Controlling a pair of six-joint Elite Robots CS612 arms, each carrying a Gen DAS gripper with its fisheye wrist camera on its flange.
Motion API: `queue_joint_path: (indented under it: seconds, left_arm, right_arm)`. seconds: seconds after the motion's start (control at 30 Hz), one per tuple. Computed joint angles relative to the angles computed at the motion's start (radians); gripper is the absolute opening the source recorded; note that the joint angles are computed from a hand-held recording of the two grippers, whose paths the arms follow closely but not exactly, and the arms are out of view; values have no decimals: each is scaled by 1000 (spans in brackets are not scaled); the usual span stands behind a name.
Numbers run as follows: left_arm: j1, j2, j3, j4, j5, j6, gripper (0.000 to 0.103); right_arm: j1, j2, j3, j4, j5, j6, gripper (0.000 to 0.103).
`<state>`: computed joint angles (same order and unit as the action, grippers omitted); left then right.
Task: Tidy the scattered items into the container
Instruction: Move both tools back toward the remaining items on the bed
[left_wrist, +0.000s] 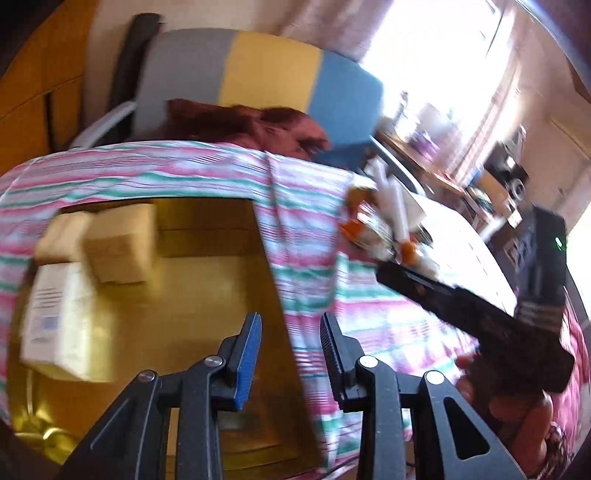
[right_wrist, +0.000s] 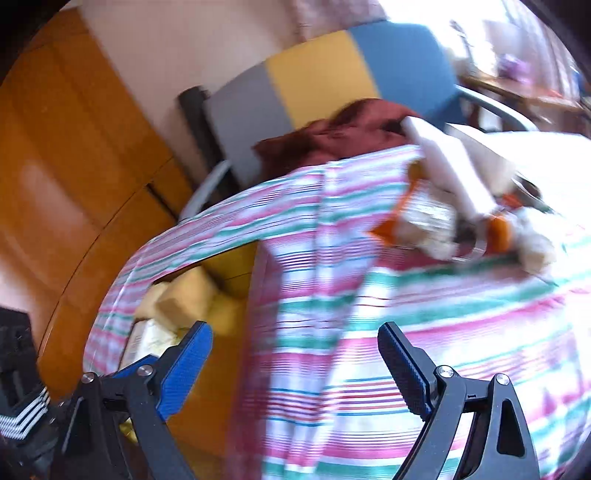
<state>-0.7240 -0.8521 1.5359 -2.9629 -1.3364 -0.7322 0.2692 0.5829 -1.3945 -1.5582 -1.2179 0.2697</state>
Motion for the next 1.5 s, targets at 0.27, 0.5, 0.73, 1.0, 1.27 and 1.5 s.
queue_joint_path:
  seconds: [0.27, 0.5, 0.73, 1.0, 1.27, 1.5]
  left_arm:
    - [-27, 49, -91, 55, -74, 86, 33]
    - [-31, 40, -74, 58, -76, 87, 33]
    - [-21, 39, -64, 75, -101, 52, 33]
    - [-21, 44, -68, 69, -111, 48, 33]
    - [-24, 47, -69, 59, -119, 58, 33]
    - [-30, 49, -74, 56, -123, 66, 33]
  right_arm:
    - [-40, -69, 138, -85, -169, -79, 70]
    - [-47, -241, 479, -255, -319, -53, 68]
    - [-41, -360, 736, -230, -329, -84, 78]
    - [-51, -297, 637, -66, -284, -147, 76]
    - [-65, -169, 348, 120, -150, -156, 75]
    - [-83, -64, 131, 211, -80, -115, 83]
